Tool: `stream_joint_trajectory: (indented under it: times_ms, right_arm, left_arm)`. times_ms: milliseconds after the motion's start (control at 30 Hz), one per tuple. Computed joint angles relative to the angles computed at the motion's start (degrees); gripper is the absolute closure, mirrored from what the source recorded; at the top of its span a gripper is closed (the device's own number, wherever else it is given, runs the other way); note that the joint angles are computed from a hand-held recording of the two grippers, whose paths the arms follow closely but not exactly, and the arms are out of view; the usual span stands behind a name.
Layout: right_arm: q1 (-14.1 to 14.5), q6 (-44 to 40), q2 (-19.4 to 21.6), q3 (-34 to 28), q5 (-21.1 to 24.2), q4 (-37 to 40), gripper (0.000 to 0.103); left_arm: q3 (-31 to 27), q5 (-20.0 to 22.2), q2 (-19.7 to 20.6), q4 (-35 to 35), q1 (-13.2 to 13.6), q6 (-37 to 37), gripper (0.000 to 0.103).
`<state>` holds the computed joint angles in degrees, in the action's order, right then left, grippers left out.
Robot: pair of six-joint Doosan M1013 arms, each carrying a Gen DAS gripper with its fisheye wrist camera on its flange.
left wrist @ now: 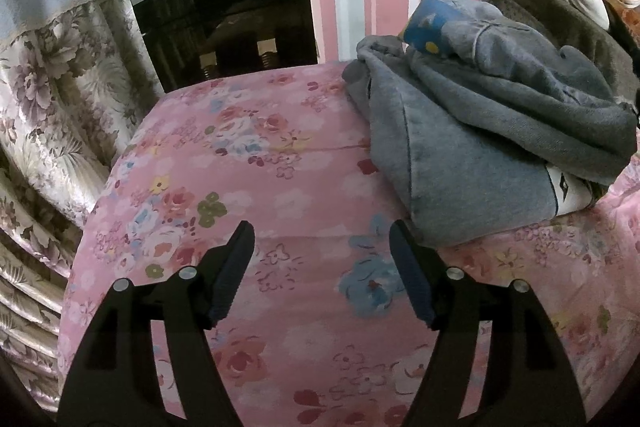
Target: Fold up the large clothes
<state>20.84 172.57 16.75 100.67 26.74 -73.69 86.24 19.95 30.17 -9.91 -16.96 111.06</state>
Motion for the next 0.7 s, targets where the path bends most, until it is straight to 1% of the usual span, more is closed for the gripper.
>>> stream_joint_trajectory:
  times_ms: [100, 200, 300, 400, 500, 567, 700]
  right_arm:
    - [-1.35, 4.77, -0.99, 2.08, 1.90, -2.38, 0.023]
    - [-2.57, 6.97, -1.47, 3.36, 2.45, -3.29, 0.023]
    - [-3.78, 8.93, -1.85, 4.38, 1.86, -3.53, 0.023]
    - [-5.77, 9.47, -1.70, 4.83, -0.86, -1.53, 0.023]
    - [-7.46, 12.07, -1.83, 5.56, -4.62, -1.42, 0.023]
    - [-8.18, 12.96, -1.69, 5.61, -5.79, -1.40, 0.023]
    - [-9.64, 14.54, -1.41, 5.75, -9.69, -0.87, 0.023]
  left_arm:
    - [-0.03, -0.09, -0.02, 0.71, -0.13, -0.66, 0.033]
    - [-0.29, 0.05, -0.04, 1.01, -0.39, -1.22, 0.033]
    - [-0.69, 0.23, -0.15, -0.71, -0.62, -0.12, 0.033]
    - [-1.47, 0.55, -0.33, -4.79, -0.95, 2.72, 0.033]
    - [-2.77, 1.46, -0.36, -10.62, -1.23, 6.41, 0.030]
    - [-3.96, 2.33, -0.26, -14.28, -1.50, 8.34, 0.027]
    - [-6.90, 5.54, 0.56, -18.05, -2.48, 9.57, 0.025]
